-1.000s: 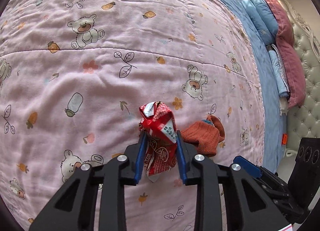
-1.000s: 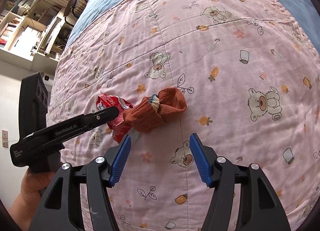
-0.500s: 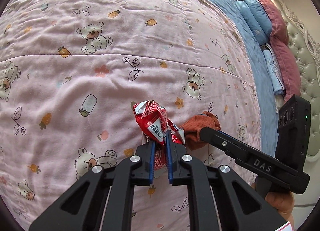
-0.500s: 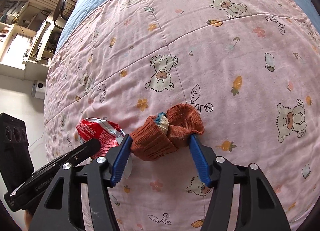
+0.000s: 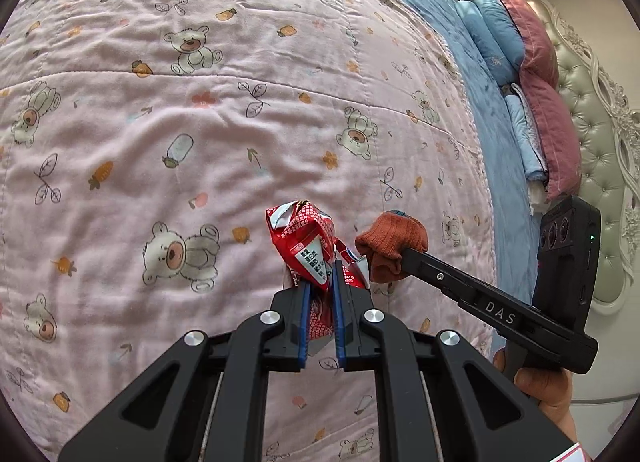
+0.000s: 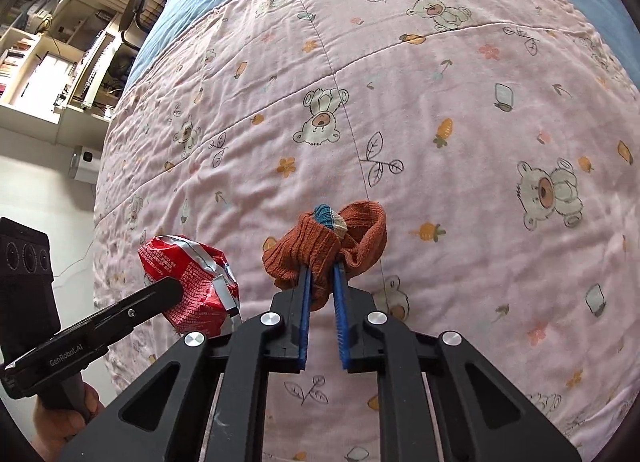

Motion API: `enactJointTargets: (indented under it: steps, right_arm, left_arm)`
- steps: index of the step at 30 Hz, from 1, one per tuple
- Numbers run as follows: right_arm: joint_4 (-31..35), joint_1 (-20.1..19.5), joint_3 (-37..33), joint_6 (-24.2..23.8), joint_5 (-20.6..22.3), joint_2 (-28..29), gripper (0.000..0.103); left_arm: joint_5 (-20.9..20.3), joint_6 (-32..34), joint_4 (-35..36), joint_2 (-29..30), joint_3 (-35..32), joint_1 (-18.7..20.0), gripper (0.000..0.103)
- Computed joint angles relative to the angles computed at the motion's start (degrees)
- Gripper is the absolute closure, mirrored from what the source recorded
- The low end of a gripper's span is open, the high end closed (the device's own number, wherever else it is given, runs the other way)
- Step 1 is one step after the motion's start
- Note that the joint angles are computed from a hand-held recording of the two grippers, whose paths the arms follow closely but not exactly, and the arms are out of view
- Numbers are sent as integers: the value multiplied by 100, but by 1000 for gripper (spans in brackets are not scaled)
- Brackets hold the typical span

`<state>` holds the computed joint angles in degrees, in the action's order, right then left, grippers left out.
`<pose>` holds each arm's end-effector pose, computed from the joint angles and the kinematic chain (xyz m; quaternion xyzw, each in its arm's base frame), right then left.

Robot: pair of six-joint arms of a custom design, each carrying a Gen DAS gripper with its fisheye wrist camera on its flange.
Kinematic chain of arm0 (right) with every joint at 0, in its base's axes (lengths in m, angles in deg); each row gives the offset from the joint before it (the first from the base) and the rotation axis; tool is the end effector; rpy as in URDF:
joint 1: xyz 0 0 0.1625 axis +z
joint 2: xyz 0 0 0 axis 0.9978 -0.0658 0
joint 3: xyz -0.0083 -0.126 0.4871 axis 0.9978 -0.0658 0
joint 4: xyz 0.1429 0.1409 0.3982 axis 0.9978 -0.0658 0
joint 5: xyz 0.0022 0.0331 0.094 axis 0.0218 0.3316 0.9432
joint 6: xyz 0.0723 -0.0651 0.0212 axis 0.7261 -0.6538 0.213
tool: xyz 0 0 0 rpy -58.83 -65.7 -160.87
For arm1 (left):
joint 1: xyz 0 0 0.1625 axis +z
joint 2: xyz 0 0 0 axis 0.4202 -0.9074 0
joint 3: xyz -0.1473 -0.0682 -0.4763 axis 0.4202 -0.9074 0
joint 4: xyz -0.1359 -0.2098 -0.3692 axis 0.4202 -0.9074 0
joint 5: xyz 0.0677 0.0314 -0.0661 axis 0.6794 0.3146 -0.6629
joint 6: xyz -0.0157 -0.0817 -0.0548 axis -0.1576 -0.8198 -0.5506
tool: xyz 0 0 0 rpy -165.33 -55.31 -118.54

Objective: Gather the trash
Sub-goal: 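Grasp the red-white snack wrapper with the left gripper while the right gripper grasps the brown sock, then lift the wrapper and sock and carry them over the wastebasket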

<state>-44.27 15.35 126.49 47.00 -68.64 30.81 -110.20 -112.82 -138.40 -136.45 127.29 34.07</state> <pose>0.2489 -0.7079 0.1062 0.1621 -0.9731 -0.0244 0.1619 -0.1519 -0.5979 0.2169 -0.1801 0.9523 -0.2109 0.1272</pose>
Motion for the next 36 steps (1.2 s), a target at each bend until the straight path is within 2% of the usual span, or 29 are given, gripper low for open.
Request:
enactJointTargets:
  steps: [7, 17, 24, 30, 35, 36]
  right_arm:
    - [53, 12, 819, 204, -17, -821, 92]
    - [-49, -5, 2271, 761, 62, -2257, 92]
    - [-309, -17, 3199, 993, -45, -3316, 92]
    - [-482, -268, 3907, 1115, -34, -4303, 92]
    - [-375, -573, 4334, 1220, -61, -5184, 92]
    - [-233, -743, 4455, 1186, -83, -5578, 92]
  left_arm:
    - [-281, -272, 140, -205, 394, -466, 93]
    - [-608, -560, 350, -503, 966, -1385, 93]
    - [-934, -665, 287, -499, 1329, -2024, 93]
    - [-1288, -737, 47, -255, 1521, -2465, 93]
    - [-1651, -578, -16, 156, 1405, -2738, 93]
    - [-1735, -542, -40, 264, 1362, -2796, 93]
